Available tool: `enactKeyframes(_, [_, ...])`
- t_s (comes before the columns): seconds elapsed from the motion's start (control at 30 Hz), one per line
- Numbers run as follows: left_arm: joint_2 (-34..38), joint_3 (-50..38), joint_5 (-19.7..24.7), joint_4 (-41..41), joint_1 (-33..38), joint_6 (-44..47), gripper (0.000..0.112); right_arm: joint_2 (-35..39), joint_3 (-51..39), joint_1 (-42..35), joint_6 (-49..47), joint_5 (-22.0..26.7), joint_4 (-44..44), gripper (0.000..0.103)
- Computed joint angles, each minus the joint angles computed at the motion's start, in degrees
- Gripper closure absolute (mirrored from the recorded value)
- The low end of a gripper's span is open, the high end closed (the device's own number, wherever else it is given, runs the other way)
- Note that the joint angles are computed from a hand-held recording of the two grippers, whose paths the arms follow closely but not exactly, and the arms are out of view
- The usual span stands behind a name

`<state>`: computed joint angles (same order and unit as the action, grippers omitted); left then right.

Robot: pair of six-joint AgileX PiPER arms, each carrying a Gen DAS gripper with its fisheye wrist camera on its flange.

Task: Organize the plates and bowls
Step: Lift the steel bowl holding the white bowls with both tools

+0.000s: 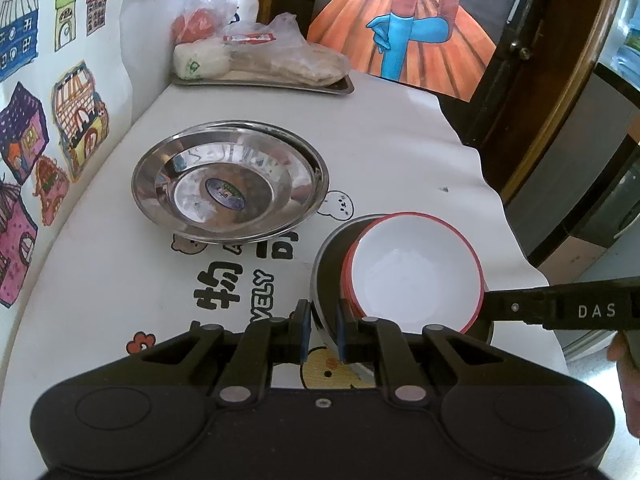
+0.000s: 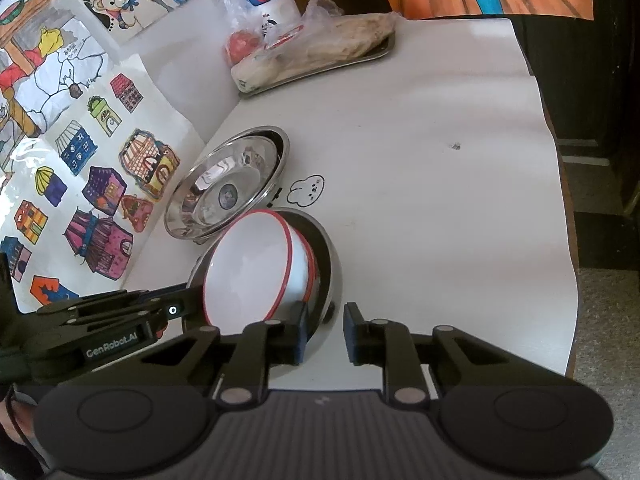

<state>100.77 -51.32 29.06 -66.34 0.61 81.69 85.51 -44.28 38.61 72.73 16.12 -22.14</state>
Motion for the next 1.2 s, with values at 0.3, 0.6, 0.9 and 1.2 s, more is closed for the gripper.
enactKeyframes(0.3, [-0.01, 0.04, -2.31, 0.96, -1.51, -2.32, 0.1, 0.3, -0.34, 0.8, 3.66, 0.71, -3.14, 0.086])
enactKeyframes(0.6, [-1.32, 2.46, -5.71, -3.74, -3.04, 0.81, 0.101, -0.22, 0.8, 1.22, 9.7, -0.05, -7.82, 0.088])
enactKeyframes(0.9, [-2.69, 6.86, -4.6, -15.42, -1.35, 12.66, 0.101, -2.07, 3.0, 2.54, 17.15, -0.52, -14.09, 0.088])
enactKeyframes(1.2, [-2.6, 6.6, -3.47, -13.94, -0.4, 9.41, 0.102, -2.14, 3.13, 2.14, 15.61, -1.47, -12.09, 0.088])
